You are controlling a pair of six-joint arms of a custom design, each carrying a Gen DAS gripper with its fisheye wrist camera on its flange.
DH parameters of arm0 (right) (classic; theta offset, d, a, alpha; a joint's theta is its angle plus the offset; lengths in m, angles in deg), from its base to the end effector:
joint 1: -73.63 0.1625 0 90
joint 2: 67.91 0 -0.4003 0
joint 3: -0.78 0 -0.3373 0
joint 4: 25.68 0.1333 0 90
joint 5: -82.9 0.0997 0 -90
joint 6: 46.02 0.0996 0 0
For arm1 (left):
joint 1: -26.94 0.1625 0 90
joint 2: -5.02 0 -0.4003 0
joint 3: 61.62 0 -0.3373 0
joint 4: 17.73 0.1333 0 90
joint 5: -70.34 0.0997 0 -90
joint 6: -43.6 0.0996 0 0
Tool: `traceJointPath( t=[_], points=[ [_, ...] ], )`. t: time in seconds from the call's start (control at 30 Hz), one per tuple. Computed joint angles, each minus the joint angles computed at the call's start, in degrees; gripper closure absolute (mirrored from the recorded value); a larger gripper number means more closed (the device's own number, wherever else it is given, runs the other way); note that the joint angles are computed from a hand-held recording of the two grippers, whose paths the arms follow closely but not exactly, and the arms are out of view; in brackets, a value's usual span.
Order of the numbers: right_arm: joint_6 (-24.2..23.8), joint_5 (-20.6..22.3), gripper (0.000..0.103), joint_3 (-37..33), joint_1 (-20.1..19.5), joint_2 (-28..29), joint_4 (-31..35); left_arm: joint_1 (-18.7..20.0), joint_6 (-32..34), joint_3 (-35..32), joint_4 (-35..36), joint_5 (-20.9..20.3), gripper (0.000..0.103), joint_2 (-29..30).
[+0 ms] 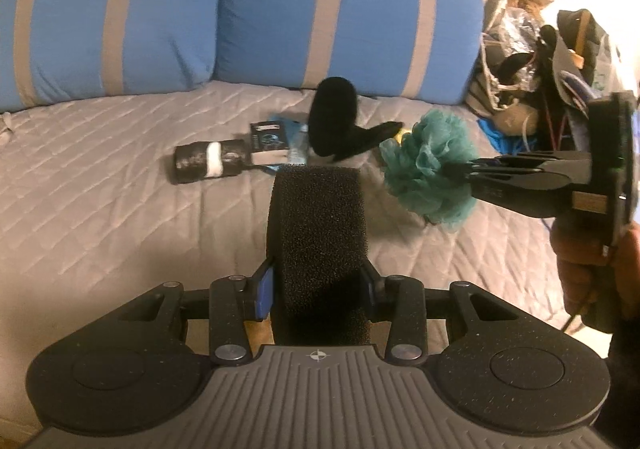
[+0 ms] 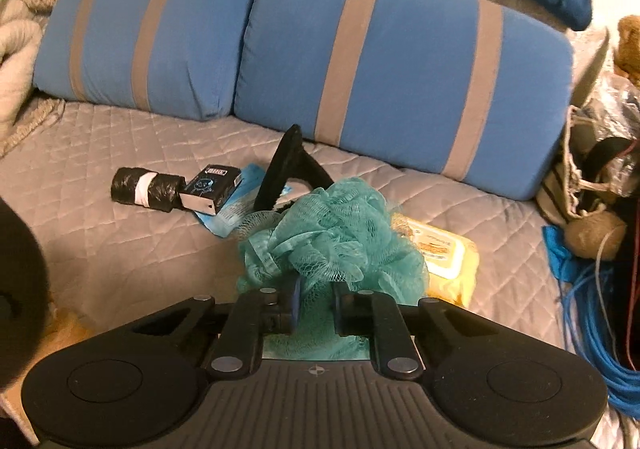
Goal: Organize soft objects
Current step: 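Close the right tool on the teal bath puff while the left tool holds the black sponge, then carry sponge and bath puff to the cardboard box with both tools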
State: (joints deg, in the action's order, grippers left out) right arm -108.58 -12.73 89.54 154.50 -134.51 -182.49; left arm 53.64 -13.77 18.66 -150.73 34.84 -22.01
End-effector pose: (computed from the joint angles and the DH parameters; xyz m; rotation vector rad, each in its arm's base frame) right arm 0.0249 -0.6238 0.4022 1.0805 -2.2594 0.7614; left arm -0.4810 -0.4819 -0.0005 0.2306 2.3479 -0.9501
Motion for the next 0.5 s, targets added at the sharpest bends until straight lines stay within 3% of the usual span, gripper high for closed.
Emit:
traceJointPath(
  t=[0.27, 0.5],
  points=[
    [0.17, 3.82, 0.086, 2.38, -2.69, -7.75, 6.26, -0.52, 3.56, -1.24, -3.9, -2.21, 0.063, 2.22],
    [-2.5, 6.78, 0.086, 4.84, -5.38, -13.77, 11.88, -2.13, 2.78, -0.24, -5.33, -3.53, 0.063, 2.74]
  ],
)
